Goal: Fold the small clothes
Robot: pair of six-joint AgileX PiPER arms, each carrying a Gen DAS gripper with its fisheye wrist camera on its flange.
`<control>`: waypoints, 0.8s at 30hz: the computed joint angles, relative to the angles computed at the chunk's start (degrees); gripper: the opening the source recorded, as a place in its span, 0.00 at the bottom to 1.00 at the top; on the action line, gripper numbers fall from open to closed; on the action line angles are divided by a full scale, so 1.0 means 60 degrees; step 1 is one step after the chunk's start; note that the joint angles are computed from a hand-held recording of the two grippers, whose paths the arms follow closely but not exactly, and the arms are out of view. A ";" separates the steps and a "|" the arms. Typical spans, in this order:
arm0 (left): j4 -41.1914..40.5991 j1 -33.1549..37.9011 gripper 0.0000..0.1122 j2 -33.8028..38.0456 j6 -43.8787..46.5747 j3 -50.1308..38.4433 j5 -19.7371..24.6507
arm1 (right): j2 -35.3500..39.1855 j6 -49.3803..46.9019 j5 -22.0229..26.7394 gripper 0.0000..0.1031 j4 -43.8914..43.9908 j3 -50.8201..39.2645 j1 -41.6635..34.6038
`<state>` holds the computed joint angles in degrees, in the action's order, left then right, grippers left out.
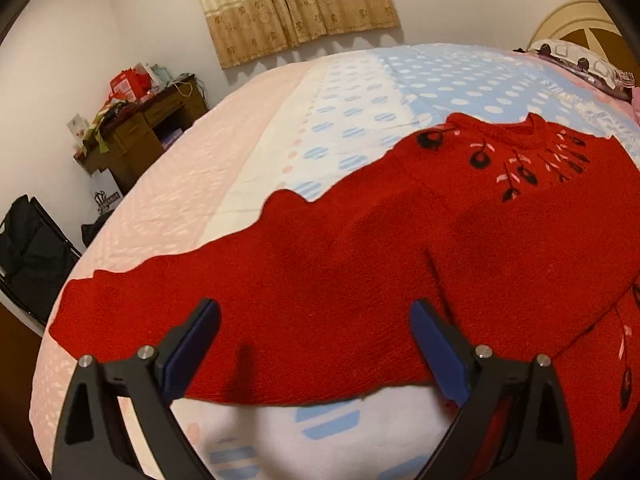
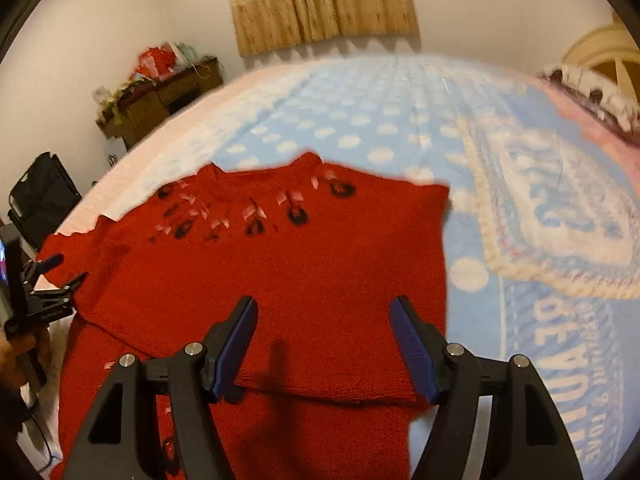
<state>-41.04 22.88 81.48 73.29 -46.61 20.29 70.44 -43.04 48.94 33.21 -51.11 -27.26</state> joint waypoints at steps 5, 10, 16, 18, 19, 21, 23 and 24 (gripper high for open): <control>-0.1556 0.0164 0.87 -0.0297 0.0957 -0.0129 0.0805 | -0.0335 0.0796 -0.0244 0.68 -0.1093 0.0282 0.0556; -0.1381 0.0597 0.74 0.0261 0.0264 -0.1173 0.2913 | -0.1000 0.0844 0.0279 0.68 -0.1127 -0.0027 0.1382; -0.0199 -0.0101 0.28 0.1758 -0.1287 -0.2499 0.4635 | -0.1408 0.1884 -0.0160 0.68 -0.1502 0.0068 0.2596; -0.0558 0.0049 0.12 0.1779 -0.1015 -0.2368 0.4824 | -0.1512 0.1961 -0.0243 0.68 -0.1666 0.0224 0.2688; -0.0685 0.0147 0.07 0.1651 -0.0861 -0.2304 0.4918 | -0.1538 0.1933 -0.0307 0.68 -0.1720 0.0295 0.2661; -0.1535 0.0526 0.07 0.0822 -0.0008 -0.1652 0.4489 | -0.1510 0.1604 -0.0368 0.68 -0.1555 0.0389 0.2319; -0.2167 0.0905 0.08 0.0407 0.0850 -0.1384 0.4681 | -0.1376 0.1305 -0.0383 0.68 -0.1309 0.0403 0.1784; -0.2038 0.0903 0.08 0.0307 0.0910 -0.1318 0.4653 | -0.1259 0.1247 -0.0403 0.68 -0.1160 0.0374 0.1474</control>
